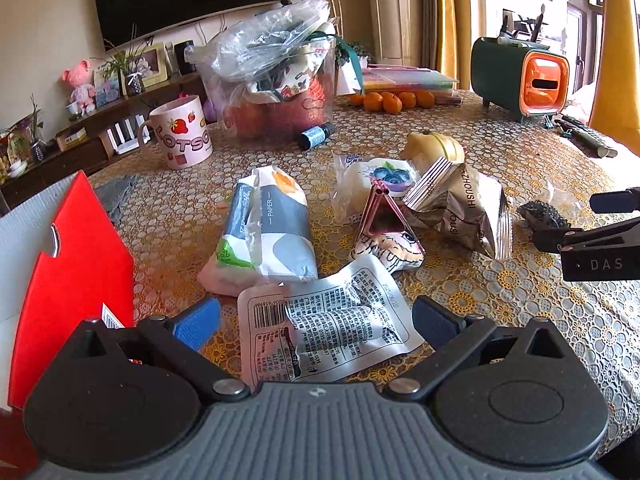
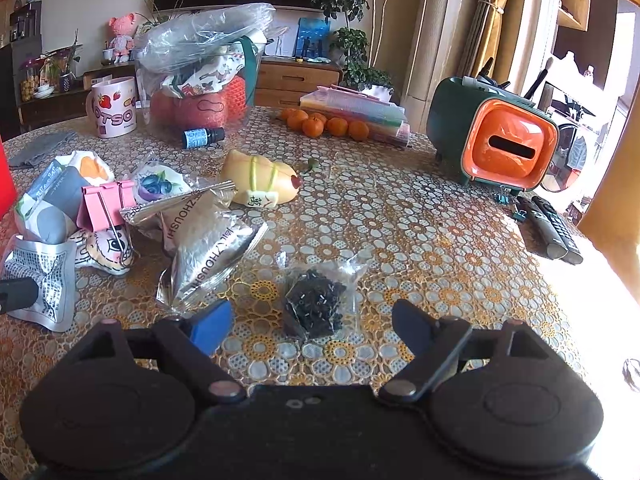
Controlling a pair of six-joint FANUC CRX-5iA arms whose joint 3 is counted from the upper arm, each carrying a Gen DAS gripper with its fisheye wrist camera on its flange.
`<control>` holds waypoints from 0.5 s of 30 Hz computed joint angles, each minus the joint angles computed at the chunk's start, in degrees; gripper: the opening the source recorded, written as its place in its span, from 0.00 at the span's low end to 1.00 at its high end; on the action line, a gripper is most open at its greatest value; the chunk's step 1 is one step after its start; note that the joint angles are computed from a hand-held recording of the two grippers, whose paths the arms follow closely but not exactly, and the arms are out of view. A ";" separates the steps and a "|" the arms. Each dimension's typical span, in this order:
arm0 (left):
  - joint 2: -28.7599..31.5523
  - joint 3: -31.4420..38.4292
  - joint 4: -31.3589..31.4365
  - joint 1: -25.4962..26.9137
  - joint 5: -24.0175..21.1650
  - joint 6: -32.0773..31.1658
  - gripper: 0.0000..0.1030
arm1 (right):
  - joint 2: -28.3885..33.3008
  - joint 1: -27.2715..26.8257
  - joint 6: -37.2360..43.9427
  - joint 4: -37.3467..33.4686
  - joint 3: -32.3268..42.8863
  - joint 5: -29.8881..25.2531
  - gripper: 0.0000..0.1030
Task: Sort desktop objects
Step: 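Move both tools toward the clutter beside the red box, then grasp the printed white sachet with left tool while right tool grasps the black-item bag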
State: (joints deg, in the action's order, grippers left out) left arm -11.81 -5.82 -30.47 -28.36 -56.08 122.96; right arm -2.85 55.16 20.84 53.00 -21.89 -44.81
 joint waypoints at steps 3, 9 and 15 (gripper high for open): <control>0.73 -0.01 0.62 0.73 -0.80 1.03 1.00 | 0.53 -0.52 -0.02 0.18 0.19 0.58 0.85; 1.27 -1.04 4.63 3.45 0.10 0.27 1.00 | 1.20 -1.38 0.78 -0.57 0.54 1.81 0.84; 1.64 -1.83 7.61 4.92 1.67 -0.94 1.00 | 1.92 -1.62 2.07 -1.48 0.80 2.69 0.80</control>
State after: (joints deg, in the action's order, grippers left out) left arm -10.17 -7.65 -22.87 -23.44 -54.40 122.02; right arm -0.93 53.54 22.91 51.52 -21.09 -42.12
